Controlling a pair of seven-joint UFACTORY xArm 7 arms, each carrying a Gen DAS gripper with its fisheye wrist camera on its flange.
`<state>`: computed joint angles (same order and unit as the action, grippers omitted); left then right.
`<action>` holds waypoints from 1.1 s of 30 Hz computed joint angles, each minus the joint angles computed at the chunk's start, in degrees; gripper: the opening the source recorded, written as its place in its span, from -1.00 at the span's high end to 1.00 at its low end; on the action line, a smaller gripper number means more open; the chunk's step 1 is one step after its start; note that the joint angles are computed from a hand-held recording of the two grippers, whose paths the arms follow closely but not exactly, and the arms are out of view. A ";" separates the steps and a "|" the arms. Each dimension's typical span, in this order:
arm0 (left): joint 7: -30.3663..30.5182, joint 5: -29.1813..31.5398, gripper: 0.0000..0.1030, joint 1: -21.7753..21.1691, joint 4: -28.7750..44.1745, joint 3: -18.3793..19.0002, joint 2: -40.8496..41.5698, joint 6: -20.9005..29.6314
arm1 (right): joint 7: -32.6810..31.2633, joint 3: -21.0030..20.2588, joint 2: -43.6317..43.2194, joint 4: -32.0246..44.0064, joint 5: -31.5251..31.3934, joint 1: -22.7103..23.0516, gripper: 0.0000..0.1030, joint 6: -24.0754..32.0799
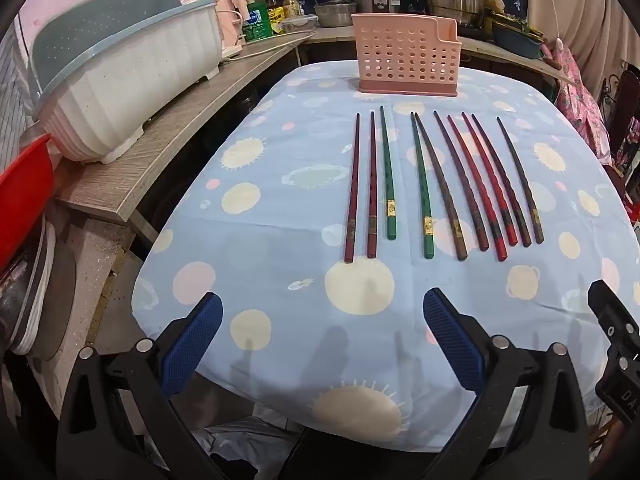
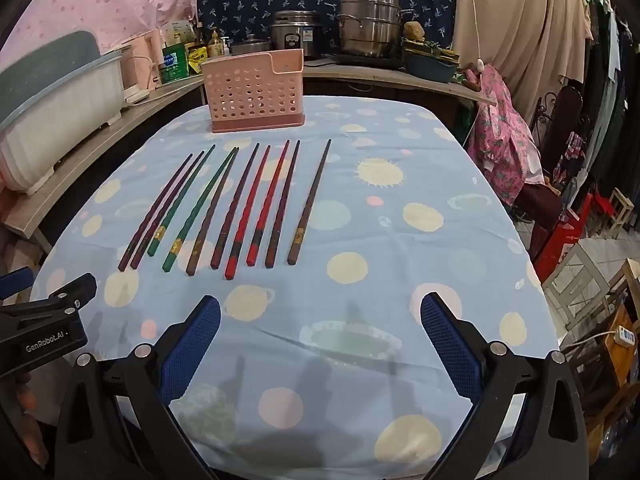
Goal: Organize utensils
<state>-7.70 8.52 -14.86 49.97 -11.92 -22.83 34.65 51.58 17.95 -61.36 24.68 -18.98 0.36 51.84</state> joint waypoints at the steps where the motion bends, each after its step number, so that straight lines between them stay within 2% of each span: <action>1: -0.10 0.06 -0.86 0.04 -0.01 -0.02 -0.01 -0.01 | 0.04 -0.07 -0.06 -0.08 0.06 0.09 -0.87 -0.12; 19: -1.55 0.88 -0.86 0.29 1.22 -0.46 0.38 1.70 | 0.76 0.75 0.20 -0.28 0.14 0.53 -0.87 0.13; 20: -0.36 0.43 -0.86 0.01 -0.36 0.51 -0.09 0.08 | 0.89 0.78 0.43 -0.12 0.20 0.58 -0.87 0.24; 33: 0.21 0.35 -0.86 0.27 -0.99 0.35 -0.19 -0.82 | 1.09 0.45 0.66 -0.20 -0.34 0.89 -0.87 0.50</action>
